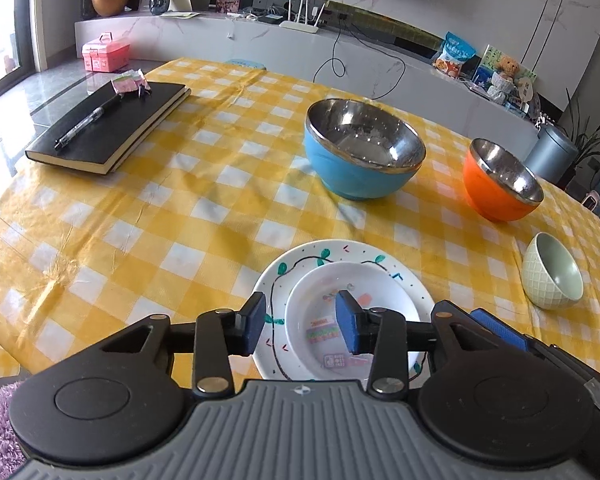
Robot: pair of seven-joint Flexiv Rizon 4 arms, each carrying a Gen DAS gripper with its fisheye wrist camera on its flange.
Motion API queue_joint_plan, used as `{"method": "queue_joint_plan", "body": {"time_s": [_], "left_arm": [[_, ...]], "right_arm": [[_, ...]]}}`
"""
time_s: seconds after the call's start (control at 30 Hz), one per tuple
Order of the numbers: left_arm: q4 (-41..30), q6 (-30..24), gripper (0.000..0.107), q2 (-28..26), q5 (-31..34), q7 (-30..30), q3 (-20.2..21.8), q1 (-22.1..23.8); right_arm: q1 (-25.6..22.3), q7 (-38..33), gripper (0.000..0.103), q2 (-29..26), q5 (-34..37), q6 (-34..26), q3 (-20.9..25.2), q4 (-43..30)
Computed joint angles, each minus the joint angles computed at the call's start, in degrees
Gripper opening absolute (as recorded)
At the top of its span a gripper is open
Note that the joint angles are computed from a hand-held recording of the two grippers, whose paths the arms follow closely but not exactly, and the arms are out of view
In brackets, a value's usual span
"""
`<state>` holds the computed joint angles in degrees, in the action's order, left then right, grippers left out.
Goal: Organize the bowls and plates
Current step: 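Open both tools and release the sticker plate on the Fruity plate, then move both open tools to the rim of the blue bowl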
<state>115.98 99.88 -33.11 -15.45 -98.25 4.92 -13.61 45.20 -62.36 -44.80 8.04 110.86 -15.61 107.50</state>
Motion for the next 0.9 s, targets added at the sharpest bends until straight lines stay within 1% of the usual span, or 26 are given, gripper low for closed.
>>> {"method": "queue_joint_plan", "body": {"time_s": [0.07, 0.13, 0.17, 0.23, 0.27, 0.3, 0.33, 0.37, 0.4, 0.43, 0.47, 0.5, 0.6, 0.63, 0.7, 0.77, 0.83, 0.9], "left_arm": [[0.0, 1.2, 0.050, 0.1, 0.1, -0.1, 0.7, -0.8], [0.1, 3.3, 0.051, 0.1, 1.2, 0.8, -0.2, -0.1], [0.0, 4.5, 0.051, -0.1, 1.3, 1.3, 0.3, -0.8], [-0.5, 6.1, 0.051, -0.9, -0.6, 1.8, 3.8, -4.6], [-0.6, 7.1, 0.052, -1.3, -1.7, 2.1, 5.1, -6.0], [-0.8, 8.0, 0.052, -1.8, -2.9, 2.6, 6.3, -7.4], [-1.0, 8.7, 0.053, -2.2, -4.1, 3.3, 7.4, -8.6], [-1.0, 9.5, 0.053, -2.6, -5.5, 4.1, 8.5, -9.9], [-1.2, 10.2, 0.053, -3.1, -6.9, 4.9, 9.5, -11.0], [-1.2, 10.8, 0.053, -3.4, -8.3, 5.6, 10.3, -12.0], [-1.3, 11.3, 0.053, -3.7, -9.4, 6.2, 10.4, -12.3], [-1.1, 11.7, 0.053, -3.7, -10.1, 6.6, 9.7, -11.8], [-0.5, 12.5, 0.053, -2.8, -9.0, 6.6, 3.4, -5.9], [-0.3, 12.7, 0.053, -2.7, -8.8, 6.4, 2.0, -4.4], [-0.4, 12.4, 0.053, -2.6, -8.5, 6.6, 0.4, -2.6], [-0.7, 11.8, 0.057, -2.5, -7.0, 6.3, -2.2, 0.4], [-1.5, 10.9, 0.057, -2.6, -5.7, 5.7, -4.3, 2.9], [-2.6, 10.1, 0.061, -2.9, -4.6, 5.3, -5.4, 4.5]], "right_arm": [[1.2, -0.1, 0.038, 0.0, 1.2, 0.8, -1.7, 0.3], [2.6, -0.4, 0.048, -0.3, 3.1, 2.2, -3.5, 0.7], [3.3, -0.8, 0.050, -0.3, 4.0, 2.8, -4.4, 0.9], [5.4, -1.7, 0.056, -0.7, 6.3, 3.5, -6.9, 1.1], [7.4, -2.0, 0.058, -1.0, 8.0, 3.2, -9.1, 1.2], [10.8, -1.1, 0.066, -2.0, 10.1, 2.7, -13.3, 1.6], [14.2, -2.3, 0.078, -3.2, 14.3, 1.5, -16.9, 1.2], [15.9, -0.9, 0.080, -4.3, 14.8, 2.0, -19.5, 1.5], [16.1, 0.4, 0.079, -4.6, 13.5, 2.9, -20.3, 2.1], [15.9, -1.0, 0.079, -4.4, 14.5, 2.4, -20.0, 1.6], [16.5, -0.8, 0.079, -4.9, 14.9, 1.6, -21.1, 1.5], [17.1, -0.3, 0.079, -5.4, 15.2, 1.4, -22.1, 1.4], [17.2, 1.0, 0.077, -6.3, 15.3, 1.7, -22.6, 1.2], [16.9, 1.3, 0.076, -6.4, 15.0, 1.4, -22.3, 1.0], [15.2, 1.7, 0.076, -5.9, 13.6, 1.4, -20.5, 0.7], [12.4, 1.8, 0.076, -4.7, 11.3, 0.6, -17.5, 0.1], [9.9, 2.3, 0.076, -3.7, 9.2, -1.1, -15.0, -0.8], [8.5, 3.5, 0.076, -3.4, 7.2, -3.3, -14.1, -2.0]]}}
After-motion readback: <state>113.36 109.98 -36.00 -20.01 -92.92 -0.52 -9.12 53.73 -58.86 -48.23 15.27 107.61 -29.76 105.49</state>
